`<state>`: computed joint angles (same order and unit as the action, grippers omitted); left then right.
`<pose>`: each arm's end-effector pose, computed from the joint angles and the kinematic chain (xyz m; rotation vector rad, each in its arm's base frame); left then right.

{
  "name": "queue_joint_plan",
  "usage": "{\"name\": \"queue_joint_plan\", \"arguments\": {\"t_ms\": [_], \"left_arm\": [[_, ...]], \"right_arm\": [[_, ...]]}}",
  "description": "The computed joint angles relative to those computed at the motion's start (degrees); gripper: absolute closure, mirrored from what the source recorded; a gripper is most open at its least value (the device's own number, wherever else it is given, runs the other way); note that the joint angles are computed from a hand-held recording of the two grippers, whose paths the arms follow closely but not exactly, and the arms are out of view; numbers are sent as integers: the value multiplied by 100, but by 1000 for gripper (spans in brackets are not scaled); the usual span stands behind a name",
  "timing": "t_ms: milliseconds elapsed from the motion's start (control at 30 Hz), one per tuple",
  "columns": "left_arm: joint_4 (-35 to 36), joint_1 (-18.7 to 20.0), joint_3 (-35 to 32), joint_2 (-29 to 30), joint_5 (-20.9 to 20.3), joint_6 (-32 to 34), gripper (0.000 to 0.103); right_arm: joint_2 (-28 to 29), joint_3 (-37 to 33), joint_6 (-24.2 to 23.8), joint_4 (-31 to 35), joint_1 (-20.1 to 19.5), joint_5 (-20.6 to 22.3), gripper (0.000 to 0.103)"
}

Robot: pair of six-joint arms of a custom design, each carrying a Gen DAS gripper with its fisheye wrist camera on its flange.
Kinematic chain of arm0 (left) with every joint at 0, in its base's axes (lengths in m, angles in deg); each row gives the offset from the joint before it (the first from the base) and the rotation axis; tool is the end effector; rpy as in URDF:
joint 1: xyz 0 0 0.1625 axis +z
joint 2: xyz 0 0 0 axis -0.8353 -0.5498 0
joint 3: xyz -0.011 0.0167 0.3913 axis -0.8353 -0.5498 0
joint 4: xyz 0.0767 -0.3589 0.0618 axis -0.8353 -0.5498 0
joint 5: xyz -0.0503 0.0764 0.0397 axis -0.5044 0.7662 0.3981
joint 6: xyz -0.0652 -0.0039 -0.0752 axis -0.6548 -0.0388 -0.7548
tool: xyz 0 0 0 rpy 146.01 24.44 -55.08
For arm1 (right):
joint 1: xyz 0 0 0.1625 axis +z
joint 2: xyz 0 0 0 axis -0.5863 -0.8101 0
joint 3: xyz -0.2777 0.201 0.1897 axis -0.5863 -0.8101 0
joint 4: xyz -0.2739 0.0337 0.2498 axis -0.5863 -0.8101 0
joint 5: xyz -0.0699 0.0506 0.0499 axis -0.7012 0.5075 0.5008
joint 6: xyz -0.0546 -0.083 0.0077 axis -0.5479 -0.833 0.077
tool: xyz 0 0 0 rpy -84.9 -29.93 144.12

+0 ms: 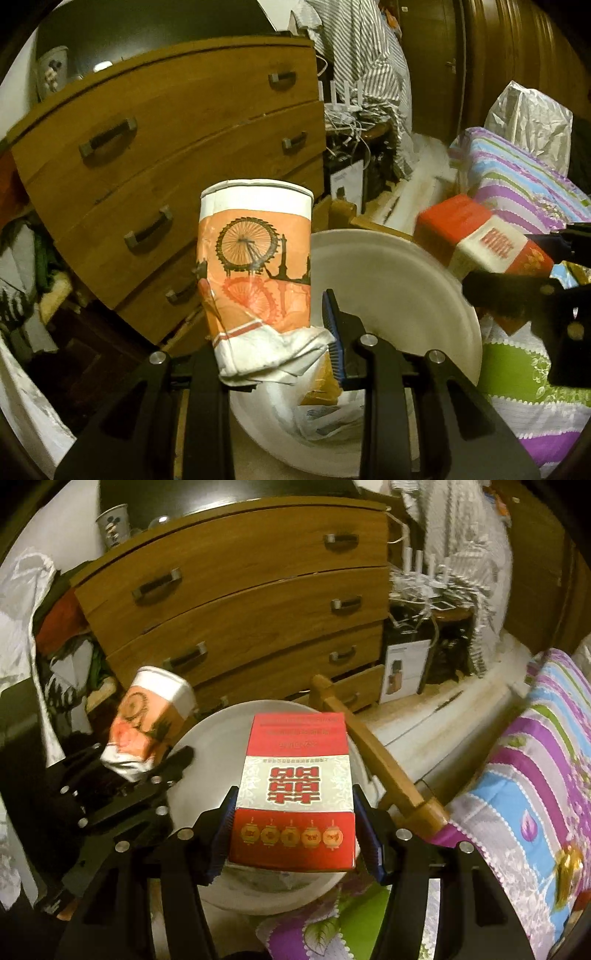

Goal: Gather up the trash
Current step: 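Return both open tools to the bed above the remaining trash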

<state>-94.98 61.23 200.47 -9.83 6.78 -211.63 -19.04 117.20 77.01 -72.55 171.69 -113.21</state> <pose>-0.2202 -0.2175 0.3099 -0.1198 1.9236 -1.0171 0.4885 -0.3324 0.0923 1.3813 -2.4943 0.2349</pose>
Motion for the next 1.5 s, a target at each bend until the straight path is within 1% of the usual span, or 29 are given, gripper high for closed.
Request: {"name": "queue_joint_plan", "arguments": {"t_ms": [33,67,100,267,467,500,600,633,733,800,900,933,967,1000,1033,1067,1100,1133,1167,1333,1400,1433,1500], "left_arm": [[-71,69,13,-66,1,63,68],[-69,109,28,-142,13,56,63],[-94,130,63,-245,32,45,61],[-130,111,149,-531,-19,-44,60],[-214,138,166,-477,-40,-20,59],[-248,132,169,-442,-54,-7,58],[-142,67,134,-287,-86,-123,47],[-88,58,106,-217,-88,-171,43],[32,25,-9,0,-91,-286,42],[93,-42,-98,179,-80,-447,39],[190,-195,-230,538,2,-718,31],[191,-250,-281,713,52,-787,28],[146,-304,-320,883,125,-805,27],[70,-345,-352,1045,203,-782,26],[-4,-382,-370,1172,260,-750,25],[-86,-422,-377,1294,315,-714,24],[-215,-463,-407,1492,406,-652,23],[-322,-493,-412,1615,458,-610,22],[-447,-519,-414,1723,514,-547,21],[-1636,-585,-335,2293,808,152,17],[-2235,-588,-250,2465,833,440,16],[-2684,-589,-164,2532,852,667,16],[-3573,-582,-31,2746,862,1186,16]], "right_arm": [[32,-28,-5,-9,12,-56,31],[69,-46,-17,-59,20,-110,30],[90,-48,-26,-94,17,-117,30],[102,2,-4,-209,-52,-124,30],[23,128,-4,-339,-118,-138,30],[5,163,-6,-384,-117,-164,30],[-87,332,-22,-657,-121,-289,30],[-140,421,-47,-811,-126,-332,30],[-349,706,-17,-1237,-177,-355,30],[-515,963,-57,-1676,-173,-478,30],[-899,1625,-357,-2904,-120,-733,30],[-986,1794,-443,-3219,-113,-811,30],[-1118,2039,-585,-3669,-110,-917,30],[-1213,2196,-687,-3942,-120,-980,30],[-1346,2434,-829,-4351,-128,-1093,29],[-1477,2674,-968,-4752,-145,-1201,29],[-1601,2832,-1066,-4963,-170,-1250,29],[-1778,3122,-1256,-5397,-208,-1360,28],[-1917,3338,-1374,-5663,-246,-1401,28],[-2766,4451,-2043,-6942,-586,-1633,23],[-3182,4844,-2260,-7175,-808,-1667,22],[-3515,5061,-2355,-7166,-982,-1670,22],[-4239,5397,-2441,-6901,-1375,-1567,21]]}}
